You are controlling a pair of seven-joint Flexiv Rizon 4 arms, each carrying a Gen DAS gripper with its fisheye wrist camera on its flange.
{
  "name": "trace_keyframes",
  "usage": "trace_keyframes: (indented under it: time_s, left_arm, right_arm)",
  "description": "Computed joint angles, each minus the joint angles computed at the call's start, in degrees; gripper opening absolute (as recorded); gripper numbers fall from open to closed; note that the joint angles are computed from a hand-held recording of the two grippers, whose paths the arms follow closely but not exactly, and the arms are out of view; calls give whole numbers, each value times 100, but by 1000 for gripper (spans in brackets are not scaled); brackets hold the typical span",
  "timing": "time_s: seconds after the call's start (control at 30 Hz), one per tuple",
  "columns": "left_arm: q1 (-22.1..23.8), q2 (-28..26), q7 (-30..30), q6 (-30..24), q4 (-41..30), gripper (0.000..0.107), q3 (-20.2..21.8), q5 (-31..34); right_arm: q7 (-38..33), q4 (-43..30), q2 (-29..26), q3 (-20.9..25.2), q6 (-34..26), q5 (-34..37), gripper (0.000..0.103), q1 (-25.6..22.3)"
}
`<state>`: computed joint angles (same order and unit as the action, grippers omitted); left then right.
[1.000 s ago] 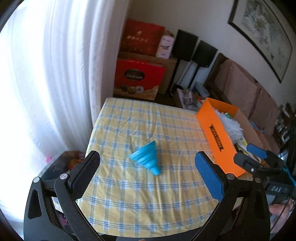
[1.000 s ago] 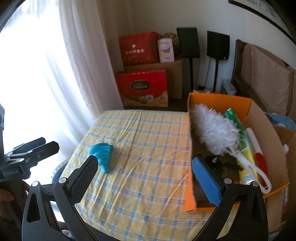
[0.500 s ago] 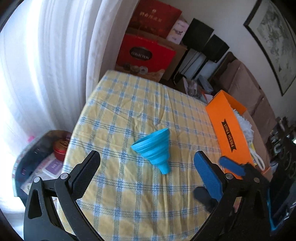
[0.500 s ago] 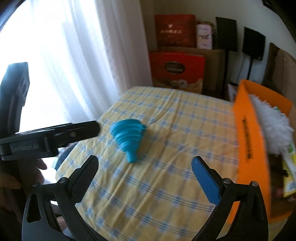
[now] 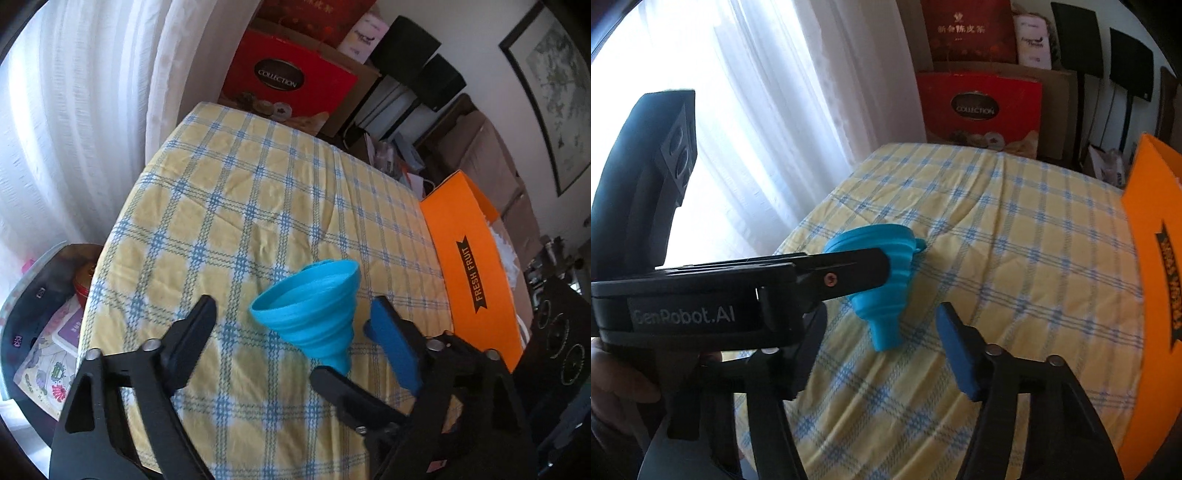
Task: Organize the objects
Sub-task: 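Close the right gripper on the blue funnel and lift it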
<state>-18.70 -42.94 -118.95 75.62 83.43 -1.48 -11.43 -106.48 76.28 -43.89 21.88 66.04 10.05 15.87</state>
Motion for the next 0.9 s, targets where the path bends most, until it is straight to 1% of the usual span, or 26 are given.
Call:
trace_keyframes:
  time_s: [0.07, 0.13, 0.2, 0.23, 0.27, 0.33, 0.37, 0.47, 0.6, 0.73, 0.9]
  left_arm:
    - [28, -45, 22, -57, -63, 72, -30, -23]
    - [69, -68, 56, -16, -58, 71, -94, -54]
    - [166, -99, 164, 111, -24, 62, -261, -139]
    - [213, -106, 229, 172, -1, 60, -346, -188]
    - [170, -107, 216, 166, -13, 60, -292, -194]
    - [109, -113, 215, 176, -34, 59, -214, -178]
    - [139, -108, 253, 253, 7, 59, -269, -201]
    - [189, -57, 293, 409, 128, 57, -371, -306]
    - [85, 65, 266, 513, 206, 57, -296, -315]
    - [-62, 167, 257, 429, 109, 57, -180, -244]
    - [-256, 164, 243, 244, -240, 57, -84, -100]
  right_arm:
    - [-23, -76, -52, 39, -47, 25, 62, -12]
    - [-2, -161, -106, 27, -128, 23, 57, 18]
    - [12, -219, -151, 14, -177, 35, 51, 45]
    - [33, -213, -149, -11, -185, 30, 49, 67]
    - [73, -231, -165, -42, -230, 16, 43, 92]
    - [135, -213, -165, -82, -217, 16, 39, 116]
    - [136, -215, -172, -78, -193, 24, 37, 110]
    - [135, -151, -126, -23, -127, 92, 36, 53]
    - [60, 31, 33, 26, 29, 140, 34, 3]
    - [7, 212, 235, 98, 170, 207, 34, -103]
    - [-20, 428, 529, 169, 290, 369, 34, -281]
